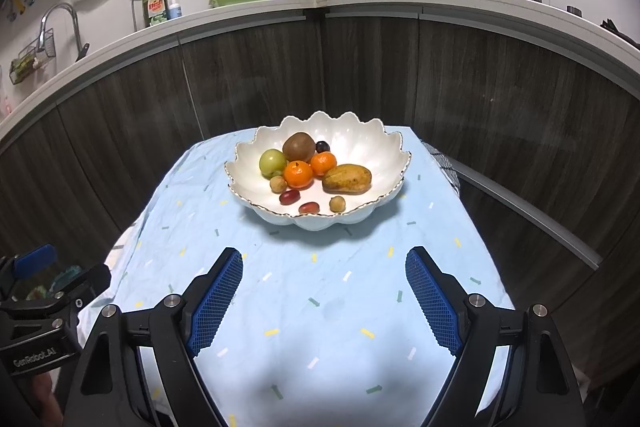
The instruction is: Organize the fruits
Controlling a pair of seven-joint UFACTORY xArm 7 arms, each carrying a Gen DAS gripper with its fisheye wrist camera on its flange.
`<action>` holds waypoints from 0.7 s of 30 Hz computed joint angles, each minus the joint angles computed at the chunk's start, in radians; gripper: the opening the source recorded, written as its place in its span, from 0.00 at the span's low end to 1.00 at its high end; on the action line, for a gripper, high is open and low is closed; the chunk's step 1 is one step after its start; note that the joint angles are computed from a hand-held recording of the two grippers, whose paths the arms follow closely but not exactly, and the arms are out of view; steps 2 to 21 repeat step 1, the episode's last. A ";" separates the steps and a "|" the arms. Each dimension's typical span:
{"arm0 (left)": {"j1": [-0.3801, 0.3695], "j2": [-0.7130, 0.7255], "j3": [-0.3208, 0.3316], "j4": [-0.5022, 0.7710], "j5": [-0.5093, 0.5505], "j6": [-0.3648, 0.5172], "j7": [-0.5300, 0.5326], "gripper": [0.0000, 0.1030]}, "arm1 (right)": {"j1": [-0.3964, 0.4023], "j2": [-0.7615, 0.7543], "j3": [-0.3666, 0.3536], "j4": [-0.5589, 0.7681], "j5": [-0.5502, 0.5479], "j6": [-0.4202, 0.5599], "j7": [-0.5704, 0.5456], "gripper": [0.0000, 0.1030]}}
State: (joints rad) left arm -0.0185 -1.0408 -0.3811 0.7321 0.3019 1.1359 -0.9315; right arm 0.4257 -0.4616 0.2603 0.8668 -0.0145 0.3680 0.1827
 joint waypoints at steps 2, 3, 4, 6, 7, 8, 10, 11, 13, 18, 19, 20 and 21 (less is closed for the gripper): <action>0.000 0.003 -0.001 0.002 -0.002 0.001 -0.002 0.99 | 0.000 -0.001 0.003 -0.001 -0.001 0.001 0.003 0.82; 0.000 0.003 -0.001 0.002 -0.002 0.001 -0.002 0.99 | 0.000 -0.001 0.003 -0.001 -0.001 0.001 0.003 0.82; 0.000 0.003 -0.001 0.002 -0.002 0.001 -0.002 0.99 | 0.000 -0.001 0.003 -0.001 -0.001 0.001 0.003 0.82; 0.000 0.003 -0.001 0.002 -0.002 0.001 -0.002 0.99 | 0.000 -0.001 0.003 -0.001 -0.001 0.001 0.003 0.82; 0.000 0.003 -0.001 0.002 -0.002 0.001 -0.002 0.99 | 0.000 -0.001 0.003 -0.001 -0.001 0.001 0.003 0.82; 0.000 0.003 -0.001 0.002 -0.002 0.001 -0.002 0.99 | 0.000 -0.001 0.003 -0.001 -0.001 0.001 0.003 0.82; 0.000 0.003 -0.001 0.002 -0.002 0.001 -0.002 0.99 | 0.000 -0.001 0.003 -0.001 -0.001 0.001 0.003 0.82; 0.000 0.003 -0.001 0.002 -0.002 0.001 -0.002 0.99 | 0.000 -0.001 0.003 -0.001 -0.001 0.001 0.003 0.82; 0.000 0.003 -0.001 0.002 -0.002 0.001 -0.002 0.99 | 0.000 -0.001 0.003 -0.001 -0.001 0.001 0.003 0.82; 0.000 0.003 -0.001 0.002 -0.002 0.001 -0.002 0.99 | 0.000 -0.001 0.003 -0.001 -0.001 0.001 0.003 0.82; 0.000 0.003 -0.001 0.002 -0.002 0.001 -0.002 0.99 | 0.000 -0.001 0.003 -0.001 -0.001 0.001 0.003 0.82; 0.000 0.003 -0.001 0.002 -0.002 0.001 -0.002 0.99 | 0.000 -0.001 0.003 -0.001 -0.001 0.001 0.003 0.82; 0.000 0.003 -0.001 0.002 -0.002 0.001 -0.002 0.99 | 0.000 -0.001 0.003 -0.001 -0.001 0.001 0.003 0.82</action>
